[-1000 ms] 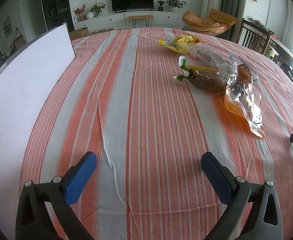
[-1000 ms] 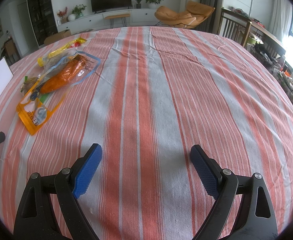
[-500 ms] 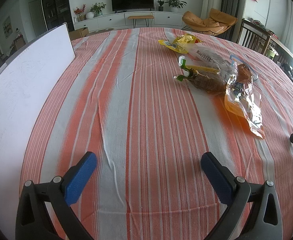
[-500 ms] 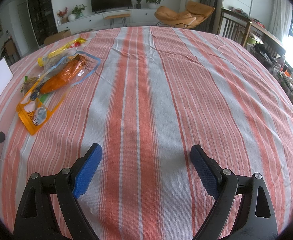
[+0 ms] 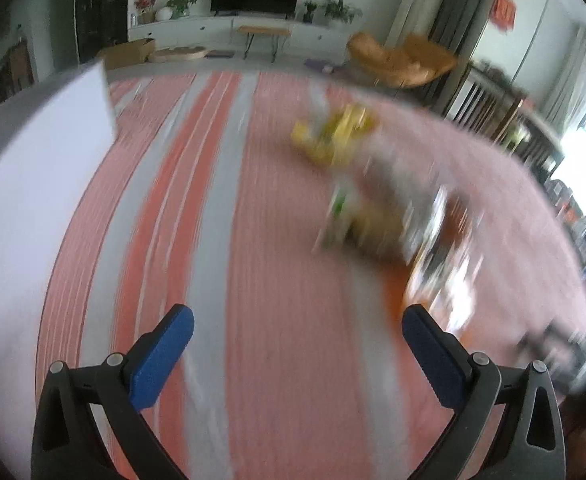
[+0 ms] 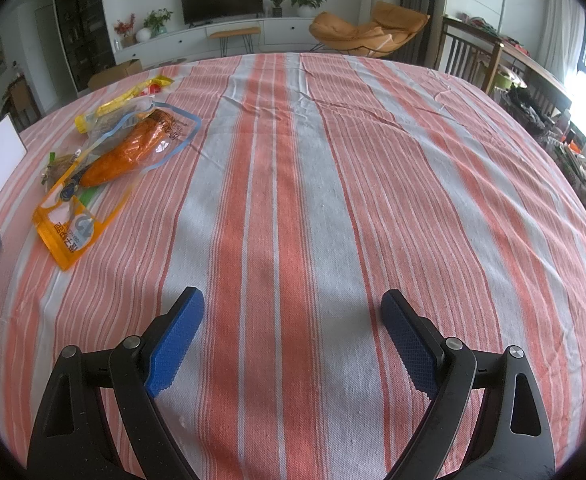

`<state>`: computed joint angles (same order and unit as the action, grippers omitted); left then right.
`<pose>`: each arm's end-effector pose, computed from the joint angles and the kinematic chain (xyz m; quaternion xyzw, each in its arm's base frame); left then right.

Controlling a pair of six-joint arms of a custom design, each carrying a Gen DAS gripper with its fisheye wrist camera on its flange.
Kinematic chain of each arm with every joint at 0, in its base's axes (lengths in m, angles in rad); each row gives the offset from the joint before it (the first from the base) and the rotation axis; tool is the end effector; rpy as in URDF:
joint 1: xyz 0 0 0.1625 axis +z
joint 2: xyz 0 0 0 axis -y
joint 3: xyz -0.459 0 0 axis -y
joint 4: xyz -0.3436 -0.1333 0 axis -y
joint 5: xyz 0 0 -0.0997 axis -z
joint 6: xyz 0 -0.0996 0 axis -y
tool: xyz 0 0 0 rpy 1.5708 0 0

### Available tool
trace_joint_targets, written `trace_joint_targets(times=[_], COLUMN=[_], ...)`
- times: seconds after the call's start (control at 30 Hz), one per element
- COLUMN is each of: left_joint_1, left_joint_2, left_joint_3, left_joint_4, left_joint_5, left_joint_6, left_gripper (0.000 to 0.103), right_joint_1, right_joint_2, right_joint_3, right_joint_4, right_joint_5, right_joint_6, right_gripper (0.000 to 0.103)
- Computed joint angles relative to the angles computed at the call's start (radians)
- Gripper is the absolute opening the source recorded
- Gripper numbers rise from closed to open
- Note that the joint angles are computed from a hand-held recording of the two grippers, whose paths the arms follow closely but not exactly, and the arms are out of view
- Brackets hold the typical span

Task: Organize snacks
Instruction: 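Reach the left tool to the green-topped bread packet and close on it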

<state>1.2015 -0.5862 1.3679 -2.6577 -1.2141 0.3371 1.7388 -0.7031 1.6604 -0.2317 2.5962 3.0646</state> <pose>-0.1137 -0.7595 0.1153 0.3112 0.9220 -0.1524 0.1729 0.1345 -0.5051 0.0695 -0.1026 -0.8134 0.3774 0.4307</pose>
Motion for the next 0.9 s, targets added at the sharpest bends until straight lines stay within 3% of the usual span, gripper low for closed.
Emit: trace_joint_targets(times=[0.13, 0.27, 0.43, 0.6, 0.8, 0.9], left_joint_1=[-0.051, -0.081, -0.113, -0.093, -0.06, -0.059], left_joint_2=[0.109, 0.188, 0.278, 0.258, 0.194, 0.14], left_joint_3=[-0.223, -0.289, -0.338, -0.315, -0.292, -0.195], left_joint_4=[0.221, 0.179, 0.233, 0.268, 0.477, 0.445], left_joint_5=[0.063, 0.103, 0.209, 0.147, 0.081, 0.089], left_joint_6=[-0.034, -0.026, 0.128, 0.134, 0.138, 0.22], left_gripper=[0.102, 0.102, 0.102, 0.102, 0.101, 0.101], right_joint_1=[0.0, 0.0, 0.0, 0.0, 0.0, 0.0], right_joint_2=[0.0, 0.0, 0.0, 0.0, 0.0, 0.0], right_joint_3=[0.0, 0.001, 0.001, 0.001, 0.001, 0.001], right_joint_4=[0.001, 0.001, 0.001, 0.002, 0.002, 0.002], right_joint_5=[-0.003, -0.003, -0.003, -0.003, -0.003, -0.003], right_joint_6=[0.002, 0.003, 0.003, 0.003, 0.004, 0.004], right_gripper=[0.093, 0.093, 0.093, 0.093, 0.093, 0.093])
